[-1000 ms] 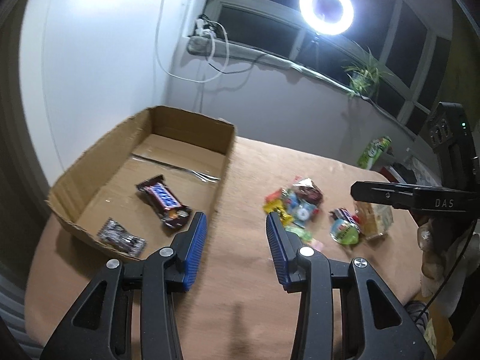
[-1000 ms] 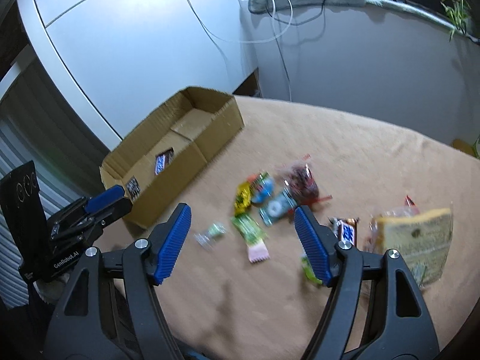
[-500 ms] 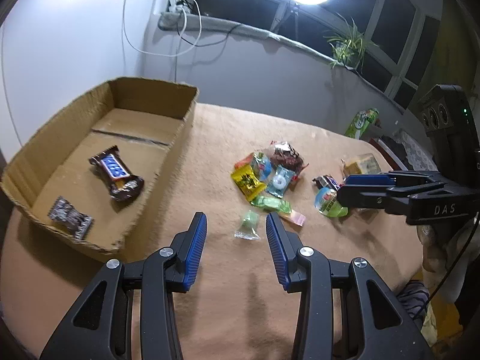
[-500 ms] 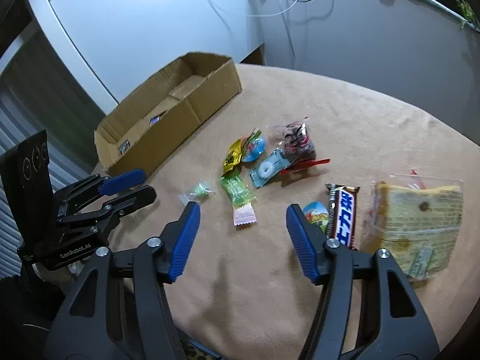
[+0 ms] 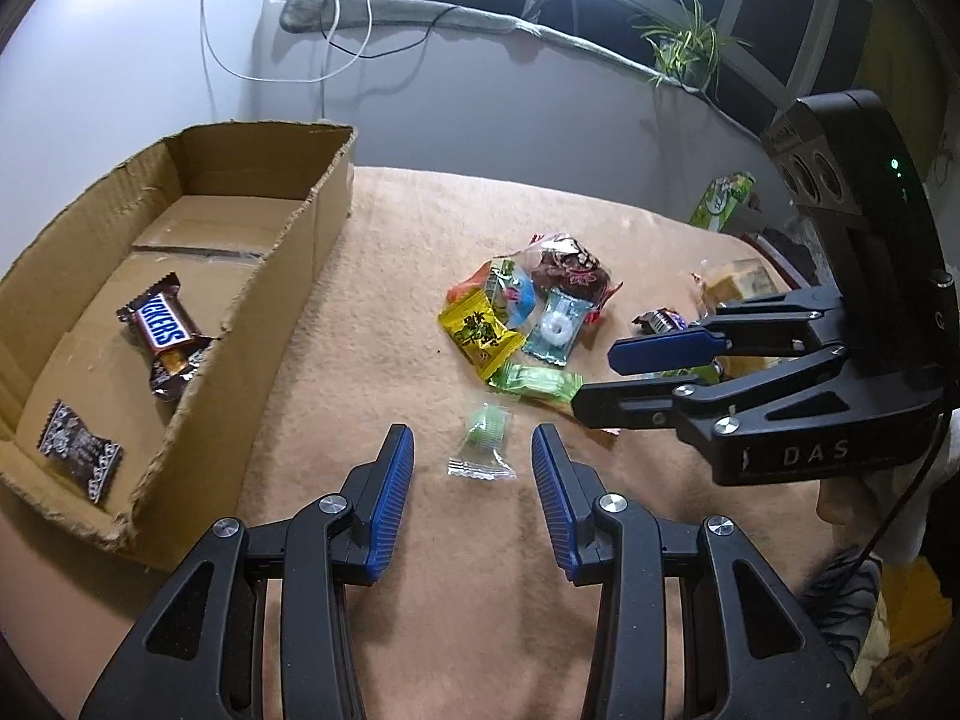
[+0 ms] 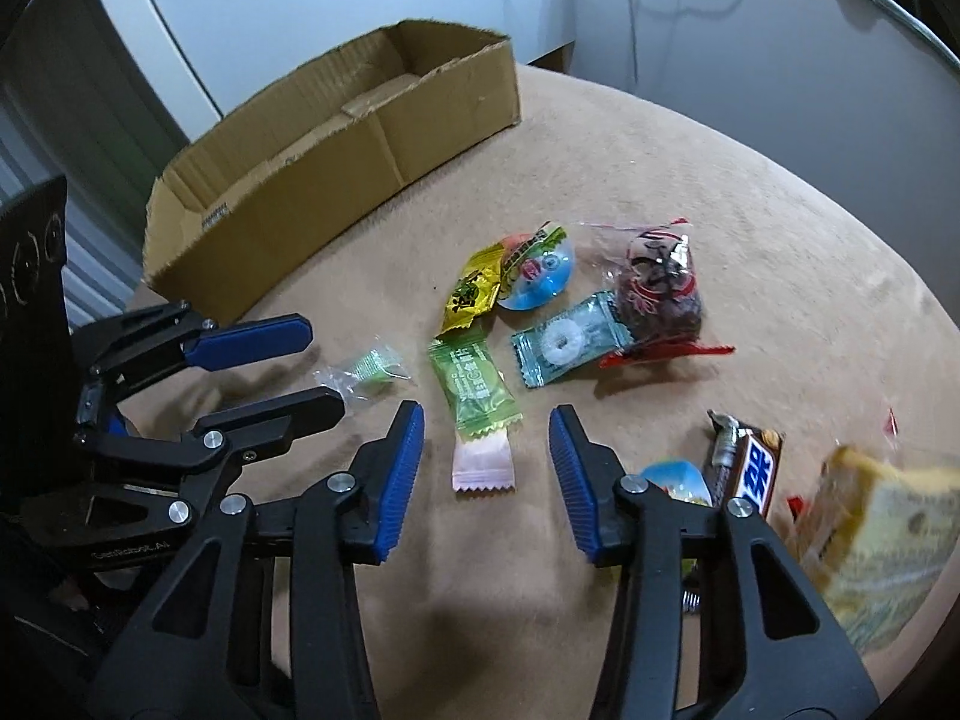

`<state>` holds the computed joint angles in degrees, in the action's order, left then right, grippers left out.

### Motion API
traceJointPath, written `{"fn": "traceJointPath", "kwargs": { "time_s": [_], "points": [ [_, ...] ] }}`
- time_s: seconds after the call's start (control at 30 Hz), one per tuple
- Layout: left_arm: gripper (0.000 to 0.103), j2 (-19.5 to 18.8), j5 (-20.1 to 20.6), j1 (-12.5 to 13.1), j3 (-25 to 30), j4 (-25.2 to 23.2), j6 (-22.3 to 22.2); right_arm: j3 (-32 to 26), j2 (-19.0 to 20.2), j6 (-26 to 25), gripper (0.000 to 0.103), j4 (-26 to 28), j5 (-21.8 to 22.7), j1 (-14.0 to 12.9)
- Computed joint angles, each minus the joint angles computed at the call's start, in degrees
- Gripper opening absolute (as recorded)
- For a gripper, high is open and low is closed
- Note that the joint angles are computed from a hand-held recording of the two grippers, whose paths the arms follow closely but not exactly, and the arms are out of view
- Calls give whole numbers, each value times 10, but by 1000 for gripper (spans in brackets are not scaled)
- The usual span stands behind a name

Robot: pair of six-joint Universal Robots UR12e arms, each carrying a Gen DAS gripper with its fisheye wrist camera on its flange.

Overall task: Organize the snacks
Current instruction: 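Grasp the clear green candy packet with the left tool while the right grasps the green square candy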

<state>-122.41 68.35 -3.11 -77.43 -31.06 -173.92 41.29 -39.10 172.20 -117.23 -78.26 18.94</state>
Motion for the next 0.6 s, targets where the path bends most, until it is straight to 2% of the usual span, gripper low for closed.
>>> {"fn": "traceJointPath", "kwargs": {
  "time_s": [0.17, 0.23, 0.53, 0.6],
  "points": [
    [33, -6, 1, -2, 7, -9, 10, -32, 17, -19, 39, 29, 1, 1],
    [26, -8, -3, -3, 10, -14, 15, -42, 22, -24, 39, 38, 2, 1],
    [22, -15, 0, -4, 19, -26, 21, -78, 40, -47, 39, 63, -6, 6],
    [22, -16, 1, -5, 21, -29, 23, -81, 42, -52, 33, 64, -10, 8]
  ]
}}
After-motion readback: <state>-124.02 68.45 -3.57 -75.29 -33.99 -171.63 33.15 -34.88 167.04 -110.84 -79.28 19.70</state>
